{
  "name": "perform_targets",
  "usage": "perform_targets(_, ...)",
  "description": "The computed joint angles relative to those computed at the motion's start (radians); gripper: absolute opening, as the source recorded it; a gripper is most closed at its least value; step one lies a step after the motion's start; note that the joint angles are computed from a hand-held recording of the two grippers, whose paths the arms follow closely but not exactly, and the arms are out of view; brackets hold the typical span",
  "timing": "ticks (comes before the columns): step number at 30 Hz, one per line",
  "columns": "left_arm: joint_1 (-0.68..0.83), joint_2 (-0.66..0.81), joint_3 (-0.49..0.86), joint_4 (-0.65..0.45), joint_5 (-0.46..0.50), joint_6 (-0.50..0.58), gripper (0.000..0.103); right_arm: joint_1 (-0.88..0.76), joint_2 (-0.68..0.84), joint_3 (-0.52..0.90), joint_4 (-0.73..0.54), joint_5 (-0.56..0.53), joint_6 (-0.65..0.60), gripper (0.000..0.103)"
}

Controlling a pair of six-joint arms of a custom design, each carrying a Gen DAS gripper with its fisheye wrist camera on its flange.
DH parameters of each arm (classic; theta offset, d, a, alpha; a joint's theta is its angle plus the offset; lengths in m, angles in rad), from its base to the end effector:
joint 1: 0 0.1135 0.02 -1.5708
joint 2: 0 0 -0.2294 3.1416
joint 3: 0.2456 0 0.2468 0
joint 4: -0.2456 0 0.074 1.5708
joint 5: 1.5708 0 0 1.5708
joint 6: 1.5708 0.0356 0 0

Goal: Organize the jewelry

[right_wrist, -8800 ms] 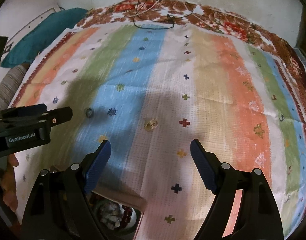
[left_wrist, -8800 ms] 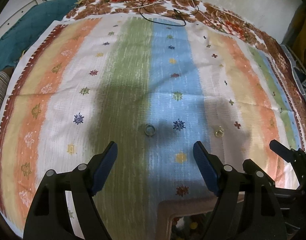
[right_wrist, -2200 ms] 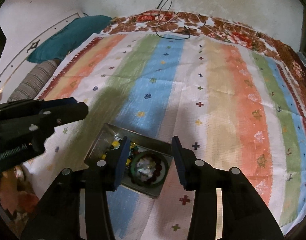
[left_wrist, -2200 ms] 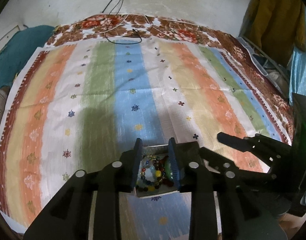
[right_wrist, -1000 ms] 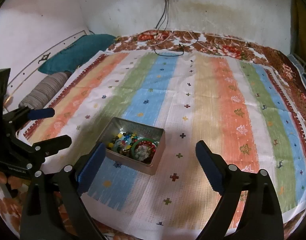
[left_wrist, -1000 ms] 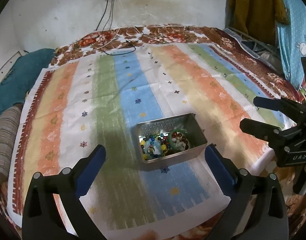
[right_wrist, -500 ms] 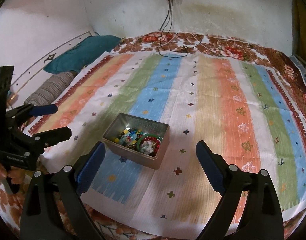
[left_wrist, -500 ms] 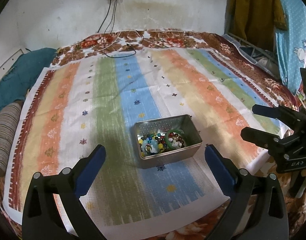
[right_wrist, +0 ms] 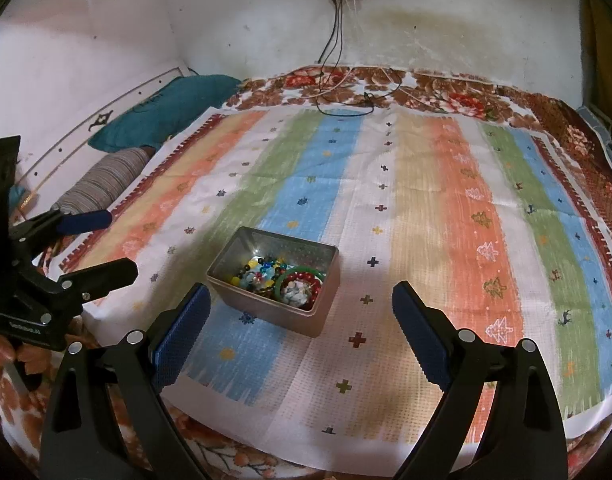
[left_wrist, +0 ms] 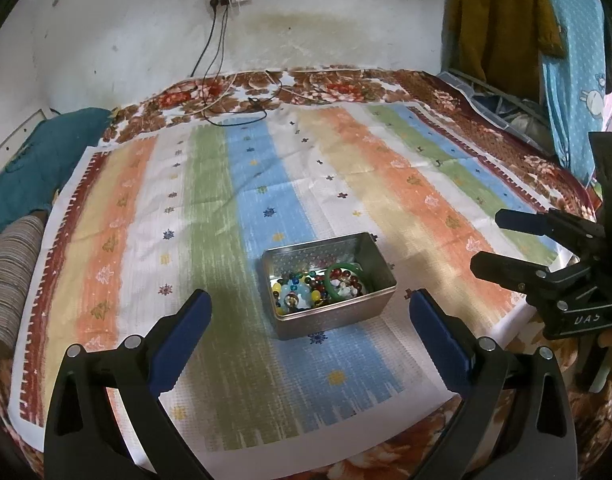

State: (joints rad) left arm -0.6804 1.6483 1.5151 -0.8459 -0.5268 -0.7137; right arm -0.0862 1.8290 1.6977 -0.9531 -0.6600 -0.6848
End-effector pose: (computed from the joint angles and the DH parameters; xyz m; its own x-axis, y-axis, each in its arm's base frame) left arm 0.2767 -0.2009 0.2829 -0.7010 -0.1606 -0.6948 -0.1760 0.9831 -0.0497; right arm 0.3720 -0.0102 0.2732 -0.5446 -0.4545 -0.7049 -0.7256 0.6769 0.1241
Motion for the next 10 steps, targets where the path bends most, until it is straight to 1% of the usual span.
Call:
perform_targets(3, 0.002, -0.001, -0.004, 0.009, 0.017, 0.009, 0.097, -0.003, 0.003, 0.004, -0.003, 0.001, -0.004, 0.093)
perform_targets(6, 0.000, 0.006, 0.003, -0.001, 0.005, 0.006, 0.097, -0.002, 0.004, 0.007, -0.002, 0.000, -0.001, 0.093)
perform_targets(10, -0.001, 0.001, -0.002, 0.006, 0.014, 0.017, 0.097, -0.003, 0.007, 0.010, -0.007, 0.002, -0.004, 0.093)
